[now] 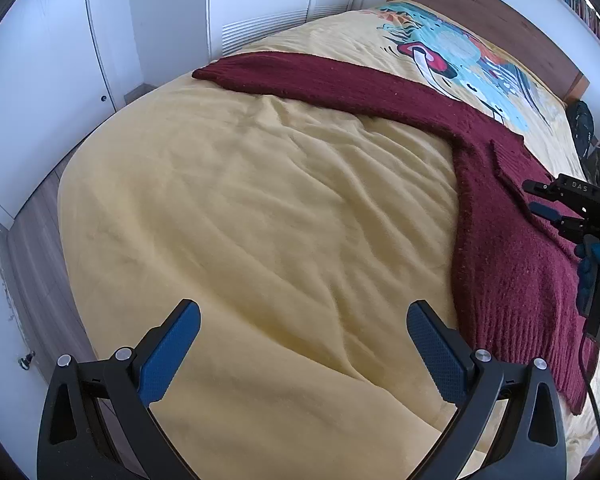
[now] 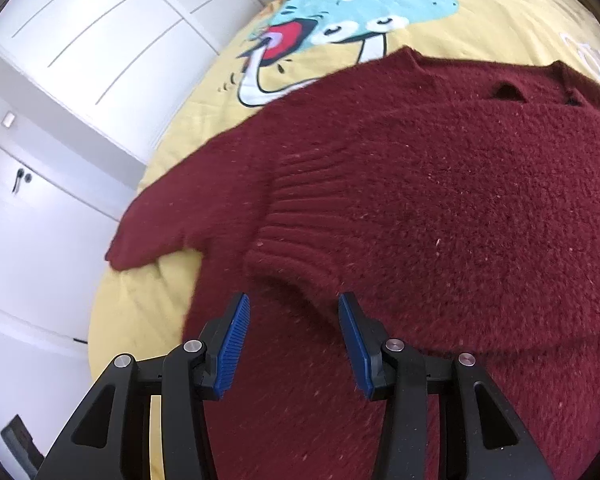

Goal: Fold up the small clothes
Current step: 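Open the right tool on the folded sleeve and lift away, then move the left tool toward the other sleeve cuff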

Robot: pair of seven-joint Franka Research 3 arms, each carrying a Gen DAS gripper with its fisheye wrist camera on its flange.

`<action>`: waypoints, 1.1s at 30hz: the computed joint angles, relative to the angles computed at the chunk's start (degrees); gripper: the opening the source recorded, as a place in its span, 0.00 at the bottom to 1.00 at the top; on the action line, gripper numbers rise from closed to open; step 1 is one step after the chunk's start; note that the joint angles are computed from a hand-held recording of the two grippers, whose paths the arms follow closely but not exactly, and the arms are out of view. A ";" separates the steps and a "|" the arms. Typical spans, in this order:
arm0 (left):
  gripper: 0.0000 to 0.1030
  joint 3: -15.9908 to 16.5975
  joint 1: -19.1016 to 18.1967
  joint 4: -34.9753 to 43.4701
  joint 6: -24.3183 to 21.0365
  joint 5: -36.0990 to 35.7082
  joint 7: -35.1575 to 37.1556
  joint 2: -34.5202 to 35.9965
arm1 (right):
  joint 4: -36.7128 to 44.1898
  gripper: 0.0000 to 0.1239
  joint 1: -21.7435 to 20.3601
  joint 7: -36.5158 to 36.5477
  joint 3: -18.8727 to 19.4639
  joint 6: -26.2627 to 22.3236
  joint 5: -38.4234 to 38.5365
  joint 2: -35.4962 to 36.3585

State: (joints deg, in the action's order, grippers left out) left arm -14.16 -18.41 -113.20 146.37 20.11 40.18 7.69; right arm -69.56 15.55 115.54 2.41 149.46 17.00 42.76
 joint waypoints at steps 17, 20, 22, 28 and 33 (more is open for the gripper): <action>0.99 -1.56 -2.18 0.47 -0.79 0.61 2.12 -2.04 | -38.39 0.39 8.94 16.05 -8.18 14.14 -15.29 -26.85; 0.99 -1.90 -2.87 0.56 -1.34 1.11 2.17 -2.43 | -42.77 0.39 9.43 20.94 -8.61 14.93 -20.95 -30.46; 0.99 -2.04 -3.34 0.70 -1.76 1.97 1.68 -2.61 | -45.79 0.39 9.73 24.83 -8.86 15.22 -25.35 -33.13; 0.99 -2.37 -4.49 0.64 -1.77 5.00 -0.72 -3.34 | -51.29 0.39 8.55 34.60 -7.31 14.23 -37.05 -38.81; 0.99 -2.62 -4.65 -0.82 0.56 5.51 -0.48 -4.43 | -55.58 0.39 5.94 42.43 -4.28 13.29 -44.57 -43.33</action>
